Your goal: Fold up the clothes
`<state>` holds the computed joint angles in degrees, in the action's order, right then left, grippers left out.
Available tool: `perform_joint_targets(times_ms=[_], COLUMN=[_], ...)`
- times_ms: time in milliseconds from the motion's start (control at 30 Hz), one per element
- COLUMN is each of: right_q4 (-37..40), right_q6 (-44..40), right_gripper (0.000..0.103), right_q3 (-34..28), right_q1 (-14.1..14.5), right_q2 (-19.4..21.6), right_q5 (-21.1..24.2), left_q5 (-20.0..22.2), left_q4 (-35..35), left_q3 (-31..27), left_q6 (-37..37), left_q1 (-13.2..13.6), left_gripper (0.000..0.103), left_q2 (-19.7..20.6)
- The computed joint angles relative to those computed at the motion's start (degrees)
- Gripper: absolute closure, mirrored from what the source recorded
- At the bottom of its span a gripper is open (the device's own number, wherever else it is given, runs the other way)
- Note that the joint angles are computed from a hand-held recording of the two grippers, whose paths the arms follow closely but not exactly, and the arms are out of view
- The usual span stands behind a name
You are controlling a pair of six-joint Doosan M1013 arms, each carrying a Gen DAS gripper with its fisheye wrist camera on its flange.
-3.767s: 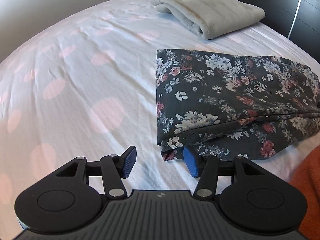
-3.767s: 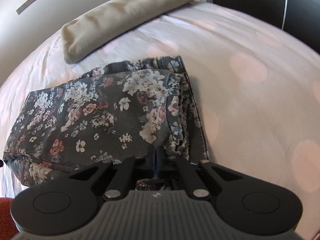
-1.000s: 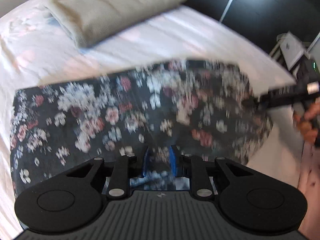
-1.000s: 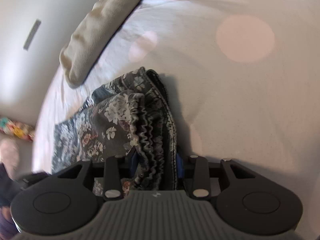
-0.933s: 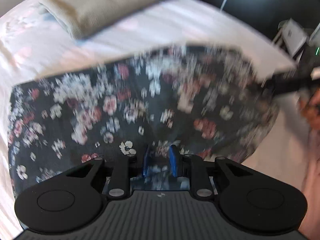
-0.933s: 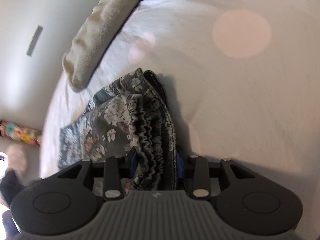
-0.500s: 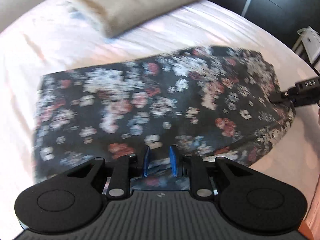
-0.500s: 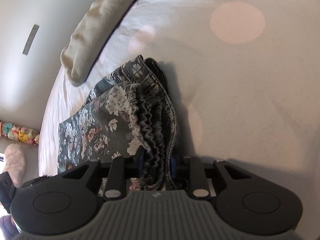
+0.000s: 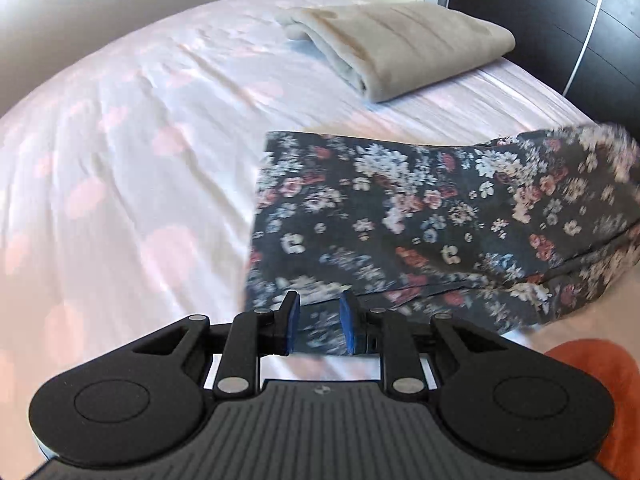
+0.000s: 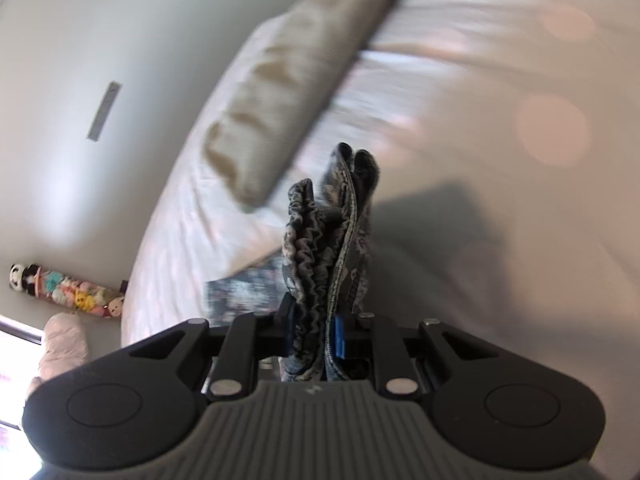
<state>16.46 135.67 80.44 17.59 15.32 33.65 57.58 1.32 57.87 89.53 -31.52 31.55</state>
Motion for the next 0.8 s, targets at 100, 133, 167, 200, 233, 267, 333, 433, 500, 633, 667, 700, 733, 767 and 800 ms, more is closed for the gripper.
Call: perform_joint_targets(times_ms=[100,133,167,200,233,267,333,433,500,633,667,700,733,767,800], right_q4=[-2.94,-3.65,-4.53,-5.36,-6.46,-7.65,-9.52,-11.97,-13.07,-14.49,-14.85,-15.19,-15.48,-15.27,-15.05], right_q6=[0.55,0.76,1.2,1.34,1.52,1.78,2.08,2.41,2.57,2.93,2.95,2.95,2.92,2.81,2.69], right_gripper=[0.083,0.083,0.083,0.083,0.083,0.083,0.083,0.083,0.083,0.083,0.083,0.083,0.083,0.083,0.083], right_q3=[-5.35,-7.24,-9.22,-11.34,-13.51,-15.79,-20.34,-26.84,-30.85,-38.9,-40.61,-42.42,-44.33,-45.9,-47.58], right_q1=[1.59,2.13,2.71,3.34,4.01,4.67,5.98,7.81,8.94,10.93,11.37,11.81,12.24,12.5,12.77], right_q2=[1.81,2.56,3.42,4.39,5.39,6.49,8.84,12.6,15.2,20.56,21.8,23.07,24.4,25.65,26.96], right_q5=[2.77,3.73,4.64,5.59,6.63,7.86,10.26,14.39,16.87,21.65,22.64,23.68,24.77,25.51,26.31], left_q5=[-1.29,-1.61,-1.93,-2.33,-2.59,-2.81,-3.1,-2.98,-2.49,-2.43,-2.66,-2.88,-2.99,-2.95,-2.87], left_q4=[0.68,0.63,0.58,0.5,0.44,0.38,0.91,0.83,-0.27,-2.96,-3.35,-3.66,-3.93,-4.21,-4.5], left_q3=[1.83,2.35,2.86,3.27,3.48,3.63,3.73,3.32,2.72,2.01,2.09,2.19,2.29,2.39,2.5], left_q6=[0.93,1.54,2.15,2.76,3.53,4.37,6.1,8.21,9.29,8.86,8.86,8.89,9.34,9.7,9.97], left_q1=[0.56,0.84,1.13,1.46,1.8,2.14,2.81,4.0,5.05,6.82,7.07,7.29,7.45,7.54,7.62], left_gripper=[0.082,0.082,0.082,0.082,0.082,0.082,0.082,0.082,0.082,0.082,0.082,0.082,0.082,0.082,0.082], left_q2=[-1.29,-1.69,-2.08,-2.37,-2.51,-2.61,-2.65,-2.36,-1.92,-1.12,-1.02,-0.92,-0.81,-0.71,-0.61])
